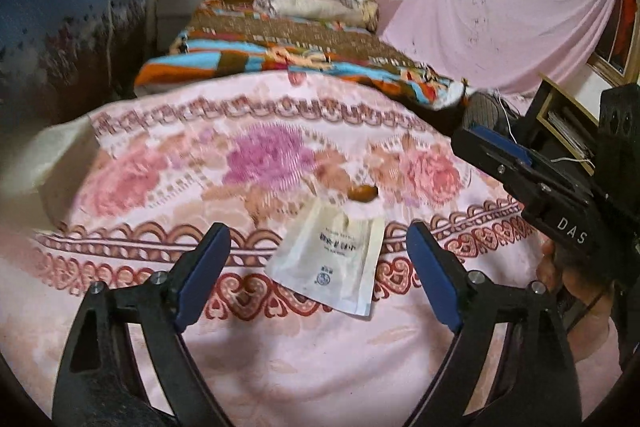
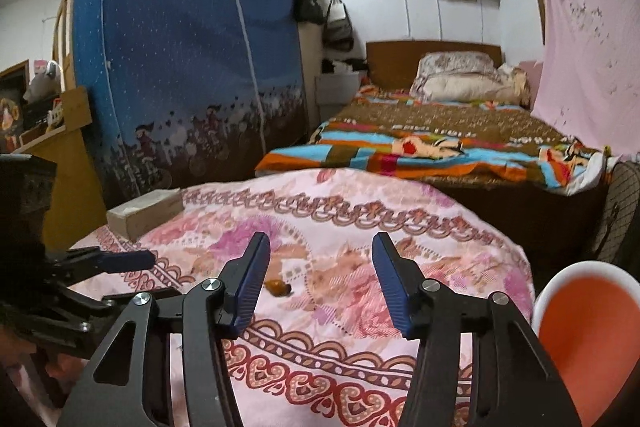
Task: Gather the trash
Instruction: 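Move both open tools back over the white sachet and brown item on the bed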
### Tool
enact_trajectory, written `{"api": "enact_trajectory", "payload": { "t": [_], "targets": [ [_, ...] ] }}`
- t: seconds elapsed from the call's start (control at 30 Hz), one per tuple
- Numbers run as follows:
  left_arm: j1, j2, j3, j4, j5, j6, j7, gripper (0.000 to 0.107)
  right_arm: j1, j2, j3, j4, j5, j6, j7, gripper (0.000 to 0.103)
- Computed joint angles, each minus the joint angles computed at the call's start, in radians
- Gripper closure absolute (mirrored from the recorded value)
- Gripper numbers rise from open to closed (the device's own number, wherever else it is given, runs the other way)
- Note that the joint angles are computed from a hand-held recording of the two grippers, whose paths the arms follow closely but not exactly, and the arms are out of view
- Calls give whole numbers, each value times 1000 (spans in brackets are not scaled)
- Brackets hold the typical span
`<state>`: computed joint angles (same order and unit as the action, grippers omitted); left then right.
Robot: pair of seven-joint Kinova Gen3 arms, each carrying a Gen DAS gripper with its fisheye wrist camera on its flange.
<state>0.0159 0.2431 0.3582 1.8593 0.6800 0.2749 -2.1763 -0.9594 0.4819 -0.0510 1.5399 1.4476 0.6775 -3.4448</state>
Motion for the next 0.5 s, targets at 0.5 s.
{"api": "enact_trajectory", "payload": {
  "t": [0.5],
  "targets": [
    [165, 72, -155, -142, -287, 187, 259, 37, 25, 10, 68, -58, -302, -129, 210, 54]
  ]
}}
